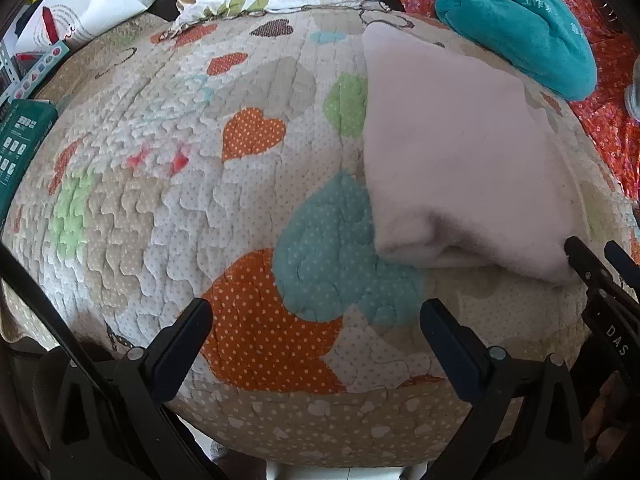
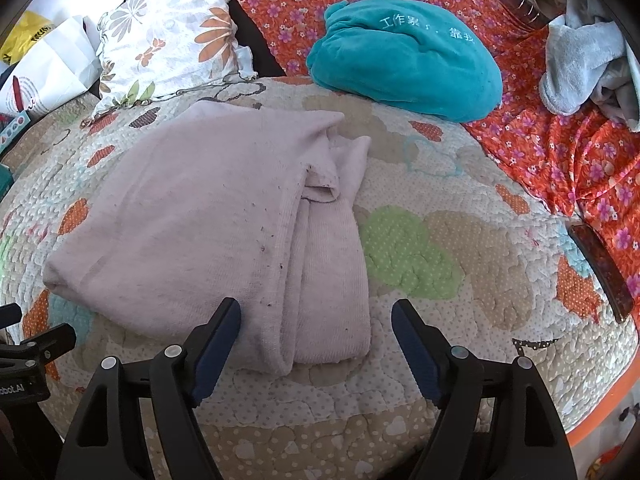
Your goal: Fold small clothes
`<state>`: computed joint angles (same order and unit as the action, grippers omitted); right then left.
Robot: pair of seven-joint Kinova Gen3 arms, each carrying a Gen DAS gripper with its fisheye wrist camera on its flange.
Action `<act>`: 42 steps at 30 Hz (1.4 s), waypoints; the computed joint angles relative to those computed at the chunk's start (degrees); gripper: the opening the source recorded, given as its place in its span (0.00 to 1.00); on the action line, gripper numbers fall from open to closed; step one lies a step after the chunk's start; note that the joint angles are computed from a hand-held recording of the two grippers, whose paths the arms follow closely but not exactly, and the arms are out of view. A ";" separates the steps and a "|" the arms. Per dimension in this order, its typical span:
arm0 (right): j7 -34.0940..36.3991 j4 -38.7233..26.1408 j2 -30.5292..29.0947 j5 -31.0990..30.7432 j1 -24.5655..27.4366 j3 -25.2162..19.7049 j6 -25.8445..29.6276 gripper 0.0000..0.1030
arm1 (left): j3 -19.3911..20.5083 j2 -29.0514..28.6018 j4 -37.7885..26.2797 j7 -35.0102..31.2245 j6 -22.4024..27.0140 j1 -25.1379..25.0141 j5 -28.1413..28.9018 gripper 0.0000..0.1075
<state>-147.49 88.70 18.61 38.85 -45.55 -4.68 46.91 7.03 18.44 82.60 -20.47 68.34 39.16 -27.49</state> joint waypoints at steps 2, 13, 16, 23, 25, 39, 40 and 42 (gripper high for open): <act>0.02 -0.01 0.02 0.01 0.02 0.00 0.04 0.80 | 0.02 0.07 0.22 -0.12 -0.24 -0.27 0.41 0.96; -0.35 -0.29 0.39 0.51 -0.35 0.05 0.67 0.81 | -0.05 0.14 1.13 -0.73 -1.22 -1.24 1.96 0.96; -0.38 -0.31 0.39 0.48 -0.38 0.06 0.72 0.81 | -0.05 0.07 1.50 -1.09 -1.77 -1.65 2.51 0.96; -0.06 -0.46 0.48 0.32 -0.28 0.08 0.69 0.82 | -0.18 0.03 2.16 -1.11 -3.00 -2.11 3.10 0.96; -0.05 -0.50 0.49 0.32 -0.31 0.10 0.74 0.82 | -0.21 -0.04 2.41 -1.07 -3.34 -2.16 3.09 0.96; 0.69 -1.28 1.85 0.72 -0.56 0.72 1.51 0.86 | 0.30 -1.70 5.81 -2.30 -7.88 -3.37 3.24 0.96; 0.54 -1.23 1.78 1.00 -0.77 0.81 1.61 0.86 | 0.31 -1.61 5.48 -2.56 -7.55 -3.57 3.64 0.96; 0.26 -0.63 1.26 1.28 -0.80 0.81 1.29 0.86 | 0.26 -1.61 5.18 -2.97 -7.29 -3.84 4.08 0.96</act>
<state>-147.23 88.06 19.88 40.13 -46.35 -3.87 48.19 7.29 16.83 87.78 -23.44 61.05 35.32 -23.42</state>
